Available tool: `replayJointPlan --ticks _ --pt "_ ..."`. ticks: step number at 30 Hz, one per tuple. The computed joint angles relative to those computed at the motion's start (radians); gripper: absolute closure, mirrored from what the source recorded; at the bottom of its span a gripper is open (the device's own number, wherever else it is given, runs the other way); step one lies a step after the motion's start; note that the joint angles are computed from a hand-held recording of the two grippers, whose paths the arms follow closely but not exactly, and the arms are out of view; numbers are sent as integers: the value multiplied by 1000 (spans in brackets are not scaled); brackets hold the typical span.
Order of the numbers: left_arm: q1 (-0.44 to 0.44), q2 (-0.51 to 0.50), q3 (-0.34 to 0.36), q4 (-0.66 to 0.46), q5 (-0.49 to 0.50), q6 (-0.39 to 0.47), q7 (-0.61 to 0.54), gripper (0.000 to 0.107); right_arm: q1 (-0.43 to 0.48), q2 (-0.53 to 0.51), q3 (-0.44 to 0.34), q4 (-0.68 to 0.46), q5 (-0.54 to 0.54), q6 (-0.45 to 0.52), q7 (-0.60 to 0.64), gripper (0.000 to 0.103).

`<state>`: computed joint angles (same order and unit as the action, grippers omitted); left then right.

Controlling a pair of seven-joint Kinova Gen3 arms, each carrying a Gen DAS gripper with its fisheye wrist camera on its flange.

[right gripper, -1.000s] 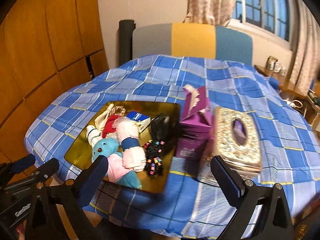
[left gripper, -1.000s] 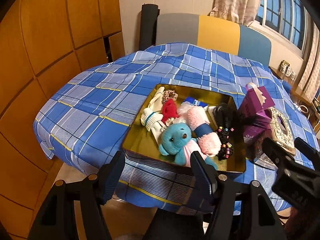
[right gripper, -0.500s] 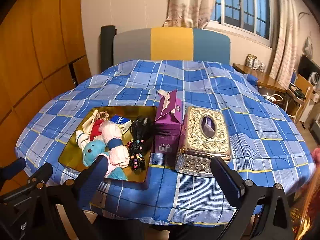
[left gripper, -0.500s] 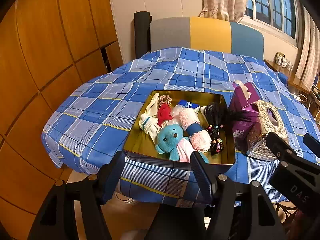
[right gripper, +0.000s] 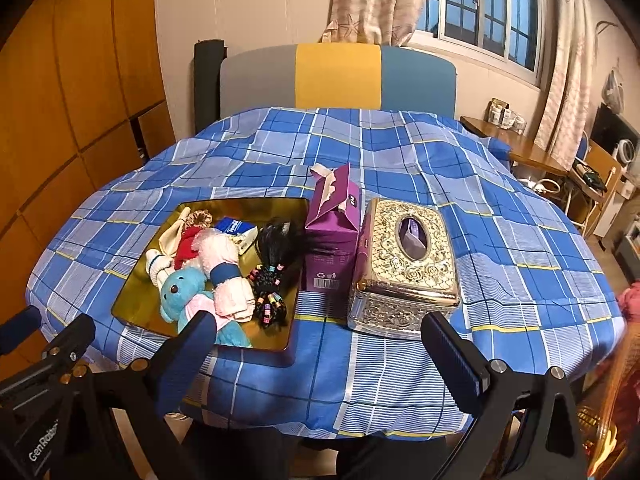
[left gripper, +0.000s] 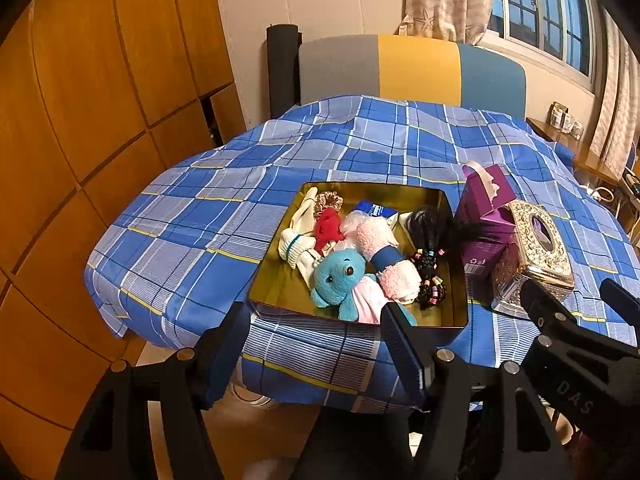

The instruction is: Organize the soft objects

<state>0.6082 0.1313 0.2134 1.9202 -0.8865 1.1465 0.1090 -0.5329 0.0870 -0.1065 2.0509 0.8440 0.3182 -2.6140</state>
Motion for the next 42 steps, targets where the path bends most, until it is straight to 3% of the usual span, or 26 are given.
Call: replayJointPlan --ticks 28,42 --pt "-3 -10 4 6 -6 -9 -3 39 -1 7 2 -7 18 17 -29 0" --pt "-22 -34 10 29 -4 -66 1 41 2 6 2 -8 9 20 -22 0"
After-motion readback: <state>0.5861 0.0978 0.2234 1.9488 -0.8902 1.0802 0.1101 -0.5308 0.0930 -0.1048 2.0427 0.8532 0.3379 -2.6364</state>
